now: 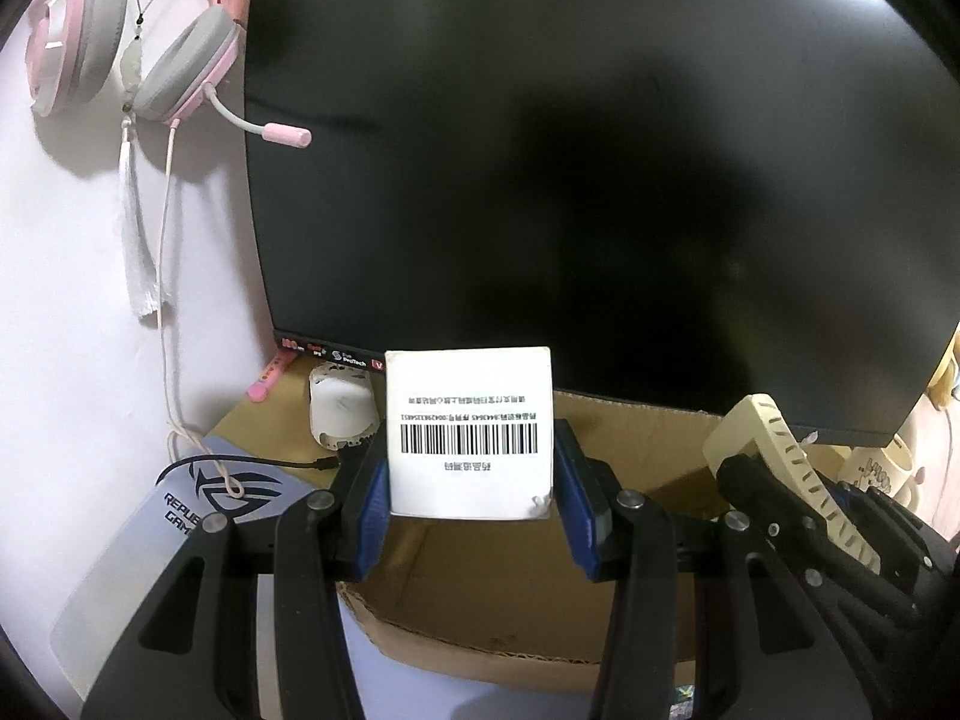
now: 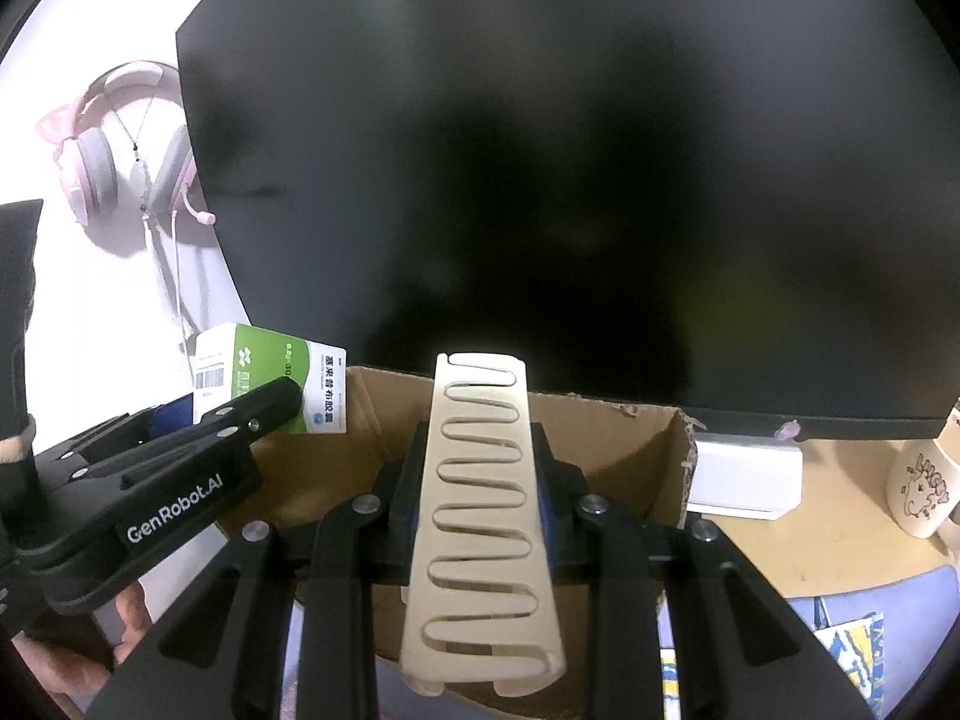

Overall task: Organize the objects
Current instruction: 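Lift the medicine box with the left tool while the right tool carries the cream holder toward the box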

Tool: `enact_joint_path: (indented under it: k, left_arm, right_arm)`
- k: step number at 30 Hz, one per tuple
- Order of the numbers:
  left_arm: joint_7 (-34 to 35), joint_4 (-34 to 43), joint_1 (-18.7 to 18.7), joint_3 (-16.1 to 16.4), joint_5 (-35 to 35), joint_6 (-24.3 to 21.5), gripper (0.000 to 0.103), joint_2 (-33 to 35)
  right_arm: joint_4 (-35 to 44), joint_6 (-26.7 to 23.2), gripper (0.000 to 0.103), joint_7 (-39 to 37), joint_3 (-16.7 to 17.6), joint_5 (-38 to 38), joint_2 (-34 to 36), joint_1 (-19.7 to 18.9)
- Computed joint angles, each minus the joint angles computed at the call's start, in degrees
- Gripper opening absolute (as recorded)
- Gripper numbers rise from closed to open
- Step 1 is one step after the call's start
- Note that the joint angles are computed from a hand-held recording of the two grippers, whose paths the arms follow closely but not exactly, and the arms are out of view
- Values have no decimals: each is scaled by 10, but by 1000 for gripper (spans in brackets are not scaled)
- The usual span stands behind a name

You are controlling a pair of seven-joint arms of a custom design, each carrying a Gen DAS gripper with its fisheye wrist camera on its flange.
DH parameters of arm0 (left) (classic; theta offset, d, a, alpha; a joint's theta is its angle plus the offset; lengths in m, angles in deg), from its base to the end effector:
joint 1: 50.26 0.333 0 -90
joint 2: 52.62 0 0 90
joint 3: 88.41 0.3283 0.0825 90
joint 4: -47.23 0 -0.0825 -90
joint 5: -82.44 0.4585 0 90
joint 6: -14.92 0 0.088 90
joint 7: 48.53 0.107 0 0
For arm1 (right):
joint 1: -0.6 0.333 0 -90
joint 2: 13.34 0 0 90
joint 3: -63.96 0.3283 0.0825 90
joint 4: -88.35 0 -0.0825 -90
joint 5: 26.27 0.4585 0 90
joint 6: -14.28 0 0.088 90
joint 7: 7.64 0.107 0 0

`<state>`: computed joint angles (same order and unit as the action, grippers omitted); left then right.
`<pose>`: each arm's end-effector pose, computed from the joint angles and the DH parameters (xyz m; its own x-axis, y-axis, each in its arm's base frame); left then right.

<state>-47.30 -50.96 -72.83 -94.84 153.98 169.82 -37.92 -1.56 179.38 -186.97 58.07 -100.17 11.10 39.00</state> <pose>0.6395 -0.3836 0.4871 0.0175 -0.9942 0.1057 -0.4871 -0.1008 -0.8675 0.6244 0.4777 0.4455 0.2147 -0.9705 -0.1096 -0.4639 -0.0026 -0.8859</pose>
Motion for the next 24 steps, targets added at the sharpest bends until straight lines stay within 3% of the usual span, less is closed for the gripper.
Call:
enact_joint_path:
  k: [15,24]
  left_arm:
    - [93,20,-11,0,-72,-31,47,23]
    - [120,33,-23,7,-87,-57,47,35]
  right_arm:
    - [-6,-8,30,-94,-1,113,7,-5]
    - [-1,-32,30,-119,-5,134,14,2]
